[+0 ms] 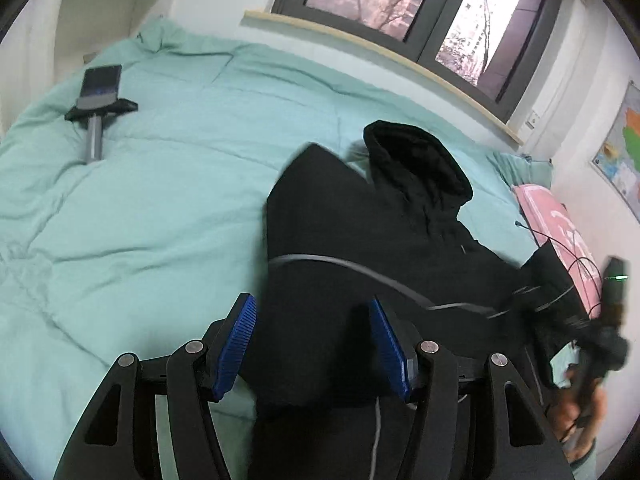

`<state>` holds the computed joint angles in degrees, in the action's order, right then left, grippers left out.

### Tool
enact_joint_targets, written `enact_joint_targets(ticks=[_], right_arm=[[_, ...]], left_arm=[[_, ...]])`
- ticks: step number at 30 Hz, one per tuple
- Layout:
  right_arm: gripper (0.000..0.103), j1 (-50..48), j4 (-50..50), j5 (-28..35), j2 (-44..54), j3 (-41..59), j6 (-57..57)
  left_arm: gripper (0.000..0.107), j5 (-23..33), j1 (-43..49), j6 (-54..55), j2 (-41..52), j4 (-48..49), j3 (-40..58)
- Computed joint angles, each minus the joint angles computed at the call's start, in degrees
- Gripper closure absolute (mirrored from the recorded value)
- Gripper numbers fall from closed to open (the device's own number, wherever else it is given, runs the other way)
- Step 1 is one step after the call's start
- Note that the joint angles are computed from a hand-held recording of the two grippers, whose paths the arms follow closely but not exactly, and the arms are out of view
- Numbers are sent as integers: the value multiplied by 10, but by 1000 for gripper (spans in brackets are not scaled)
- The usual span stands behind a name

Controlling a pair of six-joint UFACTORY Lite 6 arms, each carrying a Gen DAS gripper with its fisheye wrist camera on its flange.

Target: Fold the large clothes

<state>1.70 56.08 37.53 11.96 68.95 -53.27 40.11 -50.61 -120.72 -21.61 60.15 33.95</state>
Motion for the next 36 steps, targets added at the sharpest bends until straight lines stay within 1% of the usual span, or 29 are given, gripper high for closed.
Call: enact_joint_targets(ticks=[2,3,4,5,7,8,9,10,11,12,13,14,16,18,19,20,21,22,23,24,25,26,28,30,31,32,33,35,36], right_arm=[[68,-44,-25,-21,-48,11,-9],[68,-65,-44,-30,-58,25,-9],[68,-88,-58,-25,-62,38,-12],[68,-109,-77,-17,-54,58,-11],[68,-140,-101,-4,-27,81,-23],[68,-150,-114,-6,-24,76,-28],[68,-155,-133,-24,-22,61,-32],[68,-150,-156,-54,-8,42,-34],[68,-151,-173,-66,8,36,-34],[68,-145,-198,-87,32,28,-24],[68,-135,-234,-109,65,26,2],[68,-135,-248,-121,84,21,8],[64,-138,-221,-158,96,-6,-44],[60,-143,-231,-152,80,-10,-41],[60,-154,-227,-125,61,-7,-43],[54,-167,-198,-100,42,-6,-69],[47,-187,-145,-64,8,-12,-119],[39,-205,-94,-31,-29,-23,-168],[22,-214,-66,-10,-57,-32,-193],[12,-215,-48,9,-90,-41,-205],[12,-213,-46,21,-98,-41,-209],[12,-197,-63,33,-106,-41,-199],[14,-156,-86,29,-103,-60,-185],[19,-107,-108,-22,-76,-80,-171],[19,-78,-148,-68,-49,-98,-146],[18,-62,-163,-97,-32,-118,-135],[16,-50,-155,-119,-13,-129,-142],[16,-55,-82,-146,-25,-159,-211],[16,-55,-64,-150,-28,-165,-225]], left_arm=[[47,-40,16,-4,49,22,32],[47,-69,32,-19,100,52,60],[47,-80,33,-19,131,58,83],[47,-92,37,-18,156,60,100],[47,-131,43,-39,236,88,145],[47,-148,45,-43,275,97,169],[47,-168,47,-42,325,105,196],[47,-168,45,-18,367,88,225],[47,-149,41,30,424,47,264],[47,-141,40,73,459,9,292],[47,-142,44,92,479,-8,304],[47,-147,47,93,486,-11,306],[47,-133,46,134,477,-51,312],[48,-98,29,155,451,-70,315],[48,-99,20,139,422,-53,302],[48,-108,13,115,399,-27,291],[48,-110,1,82,369,10,281],[48,-96,-14,60,353,37,287],[47,-82,-22,54,349,48,296],[47,-69,-28,67,358,41,318],[47,-76,-25,84,374,29,337],[47,-101,-16,88,393,27,347],[47,-133,1,85,444,25,369],[48,-176,16,72,498,24,363],[48,-185,17,39,523,49,363],[48,-184,13,14,533,65,360],[48,-169,12,14,550,71,376],[48,-127,4,66,579,30,420],[48,-110,-1,81,590,18,435]])
